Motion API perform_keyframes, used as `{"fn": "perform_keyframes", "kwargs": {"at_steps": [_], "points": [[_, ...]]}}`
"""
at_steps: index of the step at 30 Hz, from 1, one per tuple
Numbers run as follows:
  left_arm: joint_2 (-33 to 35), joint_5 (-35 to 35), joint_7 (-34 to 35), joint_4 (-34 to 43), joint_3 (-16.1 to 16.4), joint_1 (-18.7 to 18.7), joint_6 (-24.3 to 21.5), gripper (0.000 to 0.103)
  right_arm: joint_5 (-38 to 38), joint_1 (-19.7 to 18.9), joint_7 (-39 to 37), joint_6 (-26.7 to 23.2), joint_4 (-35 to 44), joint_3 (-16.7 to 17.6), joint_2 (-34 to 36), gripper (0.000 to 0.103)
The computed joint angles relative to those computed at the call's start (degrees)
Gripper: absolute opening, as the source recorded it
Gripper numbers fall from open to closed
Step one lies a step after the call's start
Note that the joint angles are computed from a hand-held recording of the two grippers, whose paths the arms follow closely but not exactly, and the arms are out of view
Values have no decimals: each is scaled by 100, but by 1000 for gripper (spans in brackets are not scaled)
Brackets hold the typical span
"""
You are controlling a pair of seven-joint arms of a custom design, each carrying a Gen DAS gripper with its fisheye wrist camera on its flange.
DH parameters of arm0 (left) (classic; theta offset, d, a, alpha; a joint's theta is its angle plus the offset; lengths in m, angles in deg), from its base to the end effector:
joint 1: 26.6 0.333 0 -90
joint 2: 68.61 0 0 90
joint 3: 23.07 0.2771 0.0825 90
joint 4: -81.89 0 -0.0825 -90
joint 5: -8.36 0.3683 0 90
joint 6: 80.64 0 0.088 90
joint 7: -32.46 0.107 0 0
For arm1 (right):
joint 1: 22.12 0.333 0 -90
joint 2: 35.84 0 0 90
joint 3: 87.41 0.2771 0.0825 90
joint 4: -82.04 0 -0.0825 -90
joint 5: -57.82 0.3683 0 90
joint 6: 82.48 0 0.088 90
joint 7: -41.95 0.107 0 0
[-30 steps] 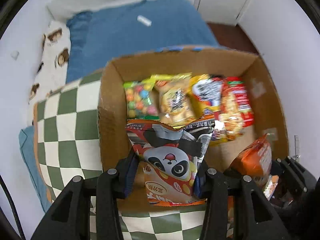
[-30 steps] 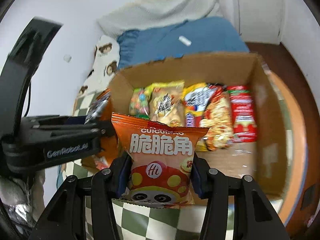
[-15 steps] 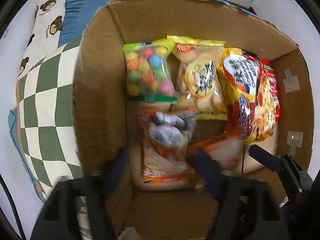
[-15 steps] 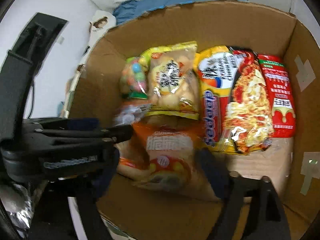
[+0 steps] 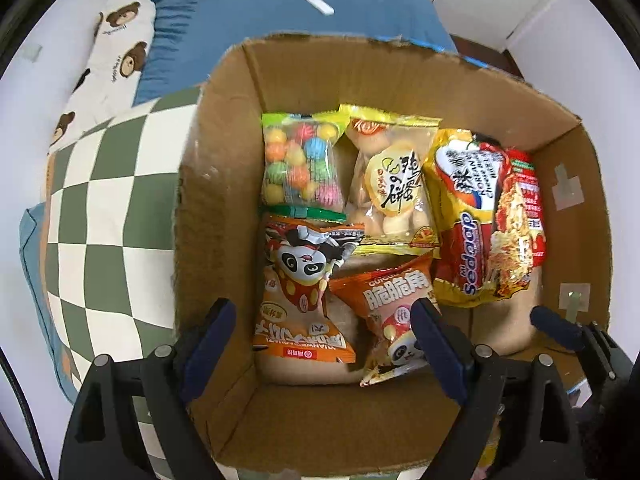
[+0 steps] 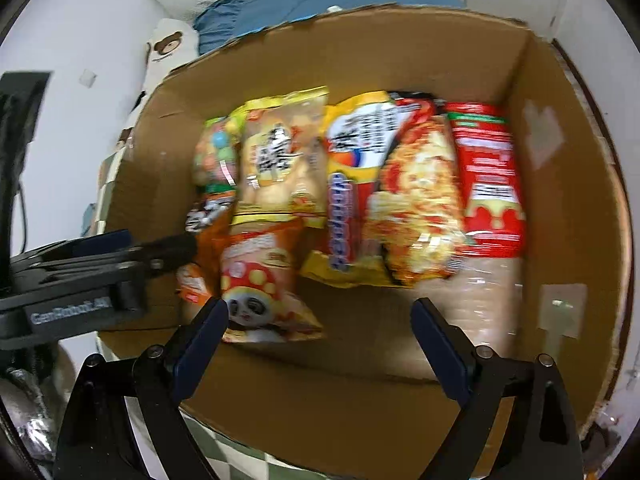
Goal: Organize snacks
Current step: 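Place both bags into the box and open both tools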
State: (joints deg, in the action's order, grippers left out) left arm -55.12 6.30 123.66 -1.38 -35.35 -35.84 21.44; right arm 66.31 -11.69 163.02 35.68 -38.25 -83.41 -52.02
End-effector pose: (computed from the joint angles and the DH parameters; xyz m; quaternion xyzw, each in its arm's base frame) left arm 0.5775 -0.2169 0.5266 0.5586 -0.8269 0.0645 0.0068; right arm 0.4729 0.1323 0.5300 -0.5700 0.8103 0.0086 0.1353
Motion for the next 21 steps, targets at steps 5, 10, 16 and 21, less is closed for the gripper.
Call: {"fn": "perform_keyframes", "kwargs": {"at_steps": [5, 10, 16, 21], "points": [[-512, -111, -2, -599, 4, 20, 363, 89, -287, -89, 160, -249, -102, 37, -288, 95], [-911, -188, 30, -1051, 23, -3, 672, 89, -409, -147, 259, -339, -226, 77, -607, 95], [-1600, -336, 67, -1761, 86, -52, 1249, 89, -754, -214, 466, -394, -357, 273, -1095, 95], [-2398, -457, 151, -2478, 181, -153, 1795, 89, -1054, -253, 606, -455, -483, 465, -1592, 95]]}}
